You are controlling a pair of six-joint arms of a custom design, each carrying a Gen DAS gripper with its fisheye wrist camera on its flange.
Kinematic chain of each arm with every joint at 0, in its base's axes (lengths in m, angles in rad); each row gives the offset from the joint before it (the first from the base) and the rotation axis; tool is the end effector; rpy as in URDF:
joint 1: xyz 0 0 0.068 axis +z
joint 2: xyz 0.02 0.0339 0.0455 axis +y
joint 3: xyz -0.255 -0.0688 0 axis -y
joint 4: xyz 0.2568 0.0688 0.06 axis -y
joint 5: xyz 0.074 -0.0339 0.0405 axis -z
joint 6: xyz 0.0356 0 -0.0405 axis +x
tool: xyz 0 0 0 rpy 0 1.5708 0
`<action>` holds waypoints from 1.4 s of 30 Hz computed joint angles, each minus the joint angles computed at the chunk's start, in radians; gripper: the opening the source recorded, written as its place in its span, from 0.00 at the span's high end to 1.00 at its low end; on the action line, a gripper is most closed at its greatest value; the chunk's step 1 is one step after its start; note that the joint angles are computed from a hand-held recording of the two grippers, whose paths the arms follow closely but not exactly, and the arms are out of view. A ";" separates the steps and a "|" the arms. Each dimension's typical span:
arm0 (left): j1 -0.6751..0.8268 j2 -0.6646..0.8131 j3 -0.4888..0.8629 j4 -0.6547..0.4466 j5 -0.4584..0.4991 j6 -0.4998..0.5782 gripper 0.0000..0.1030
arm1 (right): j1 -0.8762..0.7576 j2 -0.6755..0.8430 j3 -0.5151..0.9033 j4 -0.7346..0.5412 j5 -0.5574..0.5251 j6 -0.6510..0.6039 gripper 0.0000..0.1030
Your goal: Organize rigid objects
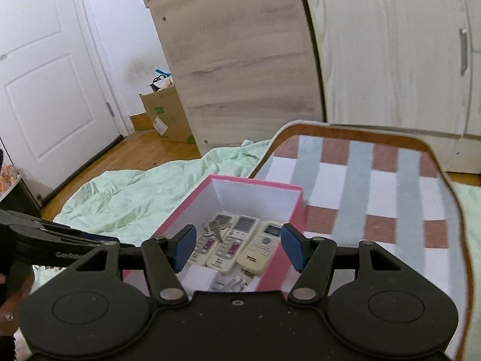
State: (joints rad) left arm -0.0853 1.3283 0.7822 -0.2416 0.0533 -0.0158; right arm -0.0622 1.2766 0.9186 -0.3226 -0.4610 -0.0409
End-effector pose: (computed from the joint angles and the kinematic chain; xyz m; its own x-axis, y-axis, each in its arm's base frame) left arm 0.2855 -0.0263 0.2013 -0.7080 0.0447 -0.7048 0.1114 0.9926 -0.0489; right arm 0.2903 -0.0022 0.2571 -0.6157 0.0017 -0.7880 -0.3148 0.9162 0.2479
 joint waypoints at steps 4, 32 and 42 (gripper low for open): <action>-0.051 -0.144 -0.069 -0.049 -0.034 -0.003 0.70 | -0.034 -0.086 0.001 -0.133 0.015 -0.018 0.34; -0.111 -0.256 -0.192 -0.153 -0.038 -0.079 0.26 | -0.058 -0.256 -0.005 -0.429 0.246 -0.008 0.07; -0.129 -0.272 -0.191 -0.172 -0.042 -0.097 0.12 | -0.008 -0.278 -0.006 -0.461 0.295 -0.026 0.07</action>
